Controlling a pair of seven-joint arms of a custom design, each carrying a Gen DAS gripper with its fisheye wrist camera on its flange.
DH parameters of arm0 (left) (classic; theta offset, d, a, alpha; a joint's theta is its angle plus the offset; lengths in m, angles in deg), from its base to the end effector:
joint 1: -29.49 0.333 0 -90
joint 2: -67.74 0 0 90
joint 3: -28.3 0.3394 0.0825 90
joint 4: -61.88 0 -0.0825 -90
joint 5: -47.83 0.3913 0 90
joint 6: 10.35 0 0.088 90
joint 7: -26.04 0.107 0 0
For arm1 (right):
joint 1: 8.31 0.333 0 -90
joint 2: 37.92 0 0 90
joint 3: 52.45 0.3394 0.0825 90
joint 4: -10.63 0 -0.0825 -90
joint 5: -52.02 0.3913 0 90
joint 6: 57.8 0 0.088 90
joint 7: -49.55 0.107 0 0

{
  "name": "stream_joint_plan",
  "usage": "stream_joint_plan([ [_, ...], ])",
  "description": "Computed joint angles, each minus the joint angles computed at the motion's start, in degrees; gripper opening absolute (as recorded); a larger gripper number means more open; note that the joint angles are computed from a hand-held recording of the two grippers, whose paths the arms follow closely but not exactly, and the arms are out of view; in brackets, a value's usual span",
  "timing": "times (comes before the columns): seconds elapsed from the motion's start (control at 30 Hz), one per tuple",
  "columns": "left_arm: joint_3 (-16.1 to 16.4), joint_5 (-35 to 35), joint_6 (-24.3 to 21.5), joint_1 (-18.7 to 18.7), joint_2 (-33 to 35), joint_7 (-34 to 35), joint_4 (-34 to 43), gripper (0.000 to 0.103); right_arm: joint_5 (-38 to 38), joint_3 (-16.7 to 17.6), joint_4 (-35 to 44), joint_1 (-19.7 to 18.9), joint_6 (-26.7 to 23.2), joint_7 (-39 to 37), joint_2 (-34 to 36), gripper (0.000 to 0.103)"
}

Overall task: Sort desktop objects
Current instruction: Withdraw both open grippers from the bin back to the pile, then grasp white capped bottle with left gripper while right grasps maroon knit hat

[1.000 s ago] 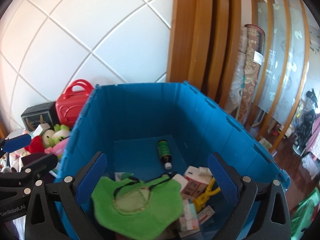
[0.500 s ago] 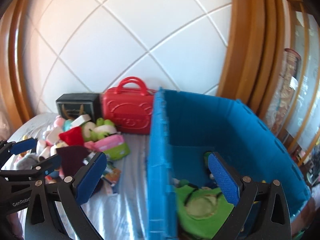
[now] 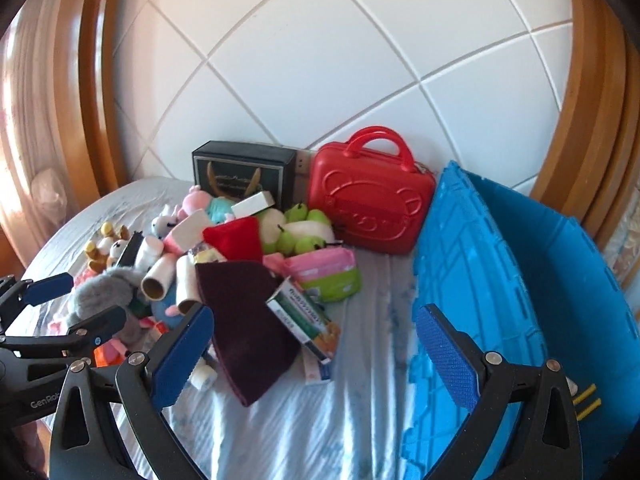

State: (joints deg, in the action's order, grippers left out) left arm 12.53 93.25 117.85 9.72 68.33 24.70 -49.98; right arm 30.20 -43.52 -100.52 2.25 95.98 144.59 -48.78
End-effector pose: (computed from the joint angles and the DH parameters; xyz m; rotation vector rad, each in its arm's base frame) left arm 0.4977 -0.3289 0.5276 -2.1951 1.2229 -0.6058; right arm 0.5168 0.2051 0.6962 -2.0506 1.1843 -1.0070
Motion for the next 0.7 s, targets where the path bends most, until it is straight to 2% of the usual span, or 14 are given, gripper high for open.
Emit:
stream_joint_plan([
  [0.17, 0.8, -3.6, 2.8, 1.5, -1.6, -0.9, -5.8, 0.074, 1.5, 0.1, 0.9, 2.2, -1.7, -1.8, 3.6, 0.103],
  [0.37, 1.8, -8.8, 8.2, 3.3, 0.5, 0.6, -9.8, 0.074, 1.2, -1.3, 2.2, 4.7, -4.9, -1.9, 8.7, 0.103],
  [0.53, 2.7, -12.7, 13.1, 4.0, 5.5, 3.2, -9.6, 0.074, 2.3, -3.6, 2.4, 5.8, -6.8, -3.4, 11.8, 0.103],
  [0.7, 3.6, -16.1, 16.4, 3.7, 12.5, 6.8, -5.4, 0.074, 3.0, -5.4, 1.9, 5.7, -7.9, -4.5, 13.7, 0.103],
])
